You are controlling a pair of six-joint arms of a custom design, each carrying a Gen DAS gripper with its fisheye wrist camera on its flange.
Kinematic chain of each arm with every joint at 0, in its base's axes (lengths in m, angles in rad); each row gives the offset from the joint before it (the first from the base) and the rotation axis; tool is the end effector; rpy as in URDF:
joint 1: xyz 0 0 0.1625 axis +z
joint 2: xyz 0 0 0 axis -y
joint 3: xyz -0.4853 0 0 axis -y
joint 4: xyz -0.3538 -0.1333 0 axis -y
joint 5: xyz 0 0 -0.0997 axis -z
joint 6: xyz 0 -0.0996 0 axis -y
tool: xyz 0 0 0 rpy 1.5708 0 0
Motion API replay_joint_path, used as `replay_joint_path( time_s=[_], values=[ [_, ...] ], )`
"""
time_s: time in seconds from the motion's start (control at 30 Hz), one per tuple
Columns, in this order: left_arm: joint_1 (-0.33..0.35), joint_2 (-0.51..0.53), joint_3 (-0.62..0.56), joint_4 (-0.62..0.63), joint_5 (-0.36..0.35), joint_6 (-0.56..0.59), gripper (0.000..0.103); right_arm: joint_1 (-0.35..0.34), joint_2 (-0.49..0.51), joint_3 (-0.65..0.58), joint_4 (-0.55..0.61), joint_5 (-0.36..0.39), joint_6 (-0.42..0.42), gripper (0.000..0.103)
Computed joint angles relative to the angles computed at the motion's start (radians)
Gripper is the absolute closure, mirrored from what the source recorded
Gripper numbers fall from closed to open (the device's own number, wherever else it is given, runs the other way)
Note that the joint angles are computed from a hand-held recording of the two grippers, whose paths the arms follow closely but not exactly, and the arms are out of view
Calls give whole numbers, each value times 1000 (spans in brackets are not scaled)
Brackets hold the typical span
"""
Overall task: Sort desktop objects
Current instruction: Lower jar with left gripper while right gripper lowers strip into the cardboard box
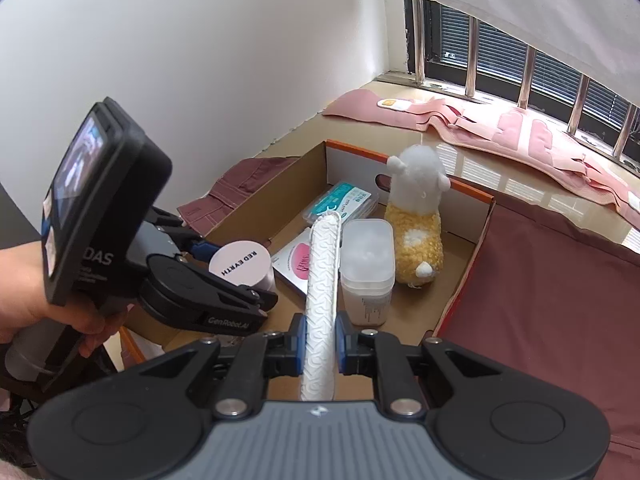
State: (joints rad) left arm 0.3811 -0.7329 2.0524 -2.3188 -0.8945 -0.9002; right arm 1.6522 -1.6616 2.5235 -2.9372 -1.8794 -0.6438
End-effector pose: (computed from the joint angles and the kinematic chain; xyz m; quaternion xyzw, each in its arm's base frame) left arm -0.3826 -0.3640 0.0252 0.2231 0.8822 -0.1418 0.3898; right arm 0.1287 -0.3100 0.3424 0.3035 -0.9082 0.1956 0.2114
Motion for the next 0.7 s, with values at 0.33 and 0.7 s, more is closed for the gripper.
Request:
replay_joint_path(
  time_s=[0.33, 0.7],
  values=[
    [10, 27, -23, 32, -14, -1, 47, -21, -14, -5, 18, 16, -25, 89],
    [11, 37, -32, 51, -17, -10, 47, -31, -26, 0, 25, 24, -36, 89]
  ],
)
